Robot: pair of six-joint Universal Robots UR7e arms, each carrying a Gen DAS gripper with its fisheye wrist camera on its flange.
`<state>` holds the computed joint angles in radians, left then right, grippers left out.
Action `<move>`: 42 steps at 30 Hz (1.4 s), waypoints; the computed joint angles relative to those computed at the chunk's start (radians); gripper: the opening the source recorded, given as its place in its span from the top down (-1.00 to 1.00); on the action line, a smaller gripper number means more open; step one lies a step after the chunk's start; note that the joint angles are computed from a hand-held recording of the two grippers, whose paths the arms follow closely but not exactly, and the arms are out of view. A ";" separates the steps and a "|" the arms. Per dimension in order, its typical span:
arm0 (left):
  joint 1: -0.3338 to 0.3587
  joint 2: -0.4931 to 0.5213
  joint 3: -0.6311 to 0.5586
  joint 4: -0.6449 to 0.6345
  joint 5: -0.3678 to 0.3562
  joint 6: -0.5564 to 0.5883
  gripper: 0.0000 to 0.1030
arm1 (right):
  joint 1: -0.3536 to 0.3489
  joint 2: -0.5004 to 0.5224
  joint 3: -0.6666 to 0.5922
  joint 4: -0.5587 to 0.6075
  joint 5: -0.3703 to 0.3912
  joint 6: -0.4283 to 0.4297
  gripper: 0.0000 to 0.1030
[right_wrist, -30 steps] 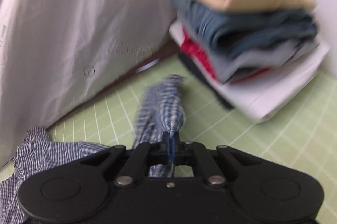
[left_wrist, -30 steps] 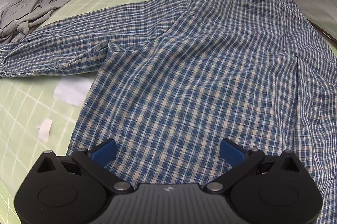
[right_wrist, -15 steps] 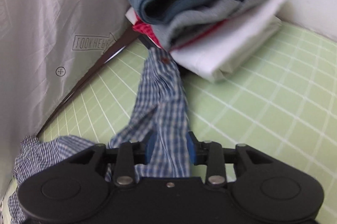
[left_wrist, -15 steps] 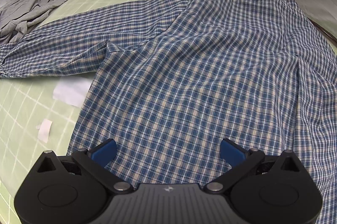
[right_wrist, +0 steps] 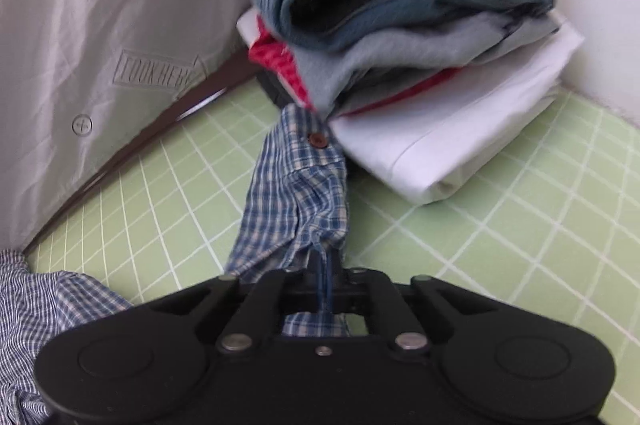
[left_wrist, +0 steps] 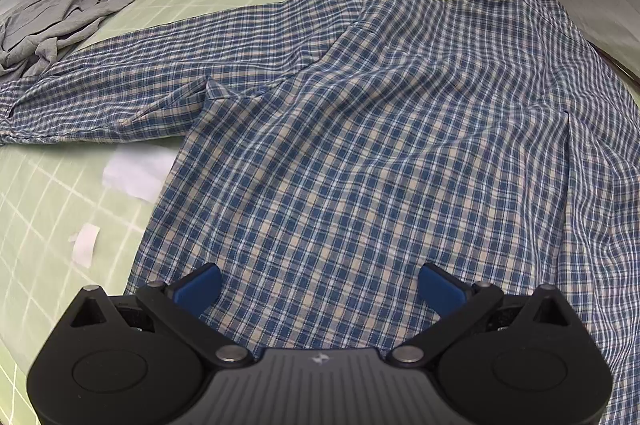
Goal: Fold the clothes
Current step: 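Grasp the other sleeve cuff with the right tool and pull it outward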
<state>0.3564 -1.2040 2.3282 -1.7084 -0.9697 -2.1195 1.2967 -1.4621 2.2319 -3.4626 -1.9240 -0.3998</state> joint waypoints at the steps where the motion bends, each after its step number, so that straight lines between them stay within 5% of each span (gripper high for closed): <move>1: 0.000 0.000 0.000 -0.001 0.000 0.001 -1.00 | 0.007 -0.010 0.026 -0.068 -0.014 -0.014 0.97; 5: 0.000 0.001 0.001 -0.003 0.001 0.002 -1.00 | 0.048 -0.052 0.130 -0.382 -0.093 -0.074 0.97; 8: 0.001 0.002 0.001 -0.003 0.001 0.002 -1.00 | 0.015 -0.108 0.177 -0.358 -0.128 -0.040 0.96; 11: 0.000 0.002 0.002 -0.005 0.002 0.005 -1.00 | -0.050 -0.157 0.193 -0.217 -0.167 0.058 0.91; 12: -0.002 0.001 0.004 -0.005 0.003 0.008 -1.00 | -0.068 -0.172 0.198 -0.182 -0.163 0.102 0.83; 14: -0.004 0.002 0.006 -0.006 0.003 0.008 -1.00 | -0.100 -0.194 0.200 -0.114 -0.145 0.170 0.24; 15: -0.003 0.002 0.005 -0.006 0.003 0.007 -1.00 | -0.109 -0.182 0.192 -0.114 -0.136 0.177 0.11; 21: 0.001 0.006 0.001 -0.005 0.007 0.004 -1.00 | -0.167 -0.159 0.119 -0.030 -0.020 0.157 -0.39; 24: 0.003 0.004 0.001 -0.006 0.006 0.008 -1.00 | -0.145 -0.124 0.079 -0.018 -0.052 0.079 -0.16; 26: 0.006 0.002 0.001 -0.007 0.004 0.010 -1.00 | -0.143 -0.123 0.067 0.008 -0.036 0.063 0.67; 28: 0.004 0.003 0.002 -0.007 0.005 0.009 -1.00 | -0.139 -0.124 0.064 -0.002 -0.029 0.068 0.88; 32: 0.001 0.006 0.002 -0.005 0.005 0.001 -1.00 | -0.103 -0.145 0.116 -0.205 0.015 -0.018 0.91; 37: 0.004 0.008 -0.001 -0.004 0.001 -0.006 -1.00 | -0.047 -0.117 0.131 -0.405 -0.046 -0.155 0.86; 39: 0.003 0.011 -0.002 -0.004 0.001 -0.008 -1.00 | -0.047 -0.085 0.102 -0.338 -0.162 -0.131 0.71; 41: 0.002 0.012 -0.002 -0.003 0.001 -0.009 -1.00 | -0.062 -0.120 0.107 -0.211 -0.171 -0.036 -0.06; 42: 0.001 0.013 -0.003 -0.002 0.002 -0.011 -1.00 | -0.071 -0.134 0.117 -0.181 -0.154 0.001 -0.24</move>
<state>0.3569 -1.1911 2.3256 -1.7105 -0.9678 -2.1308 1.2254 -1.5957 2.3489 -3.6440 -2.0784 -0.3992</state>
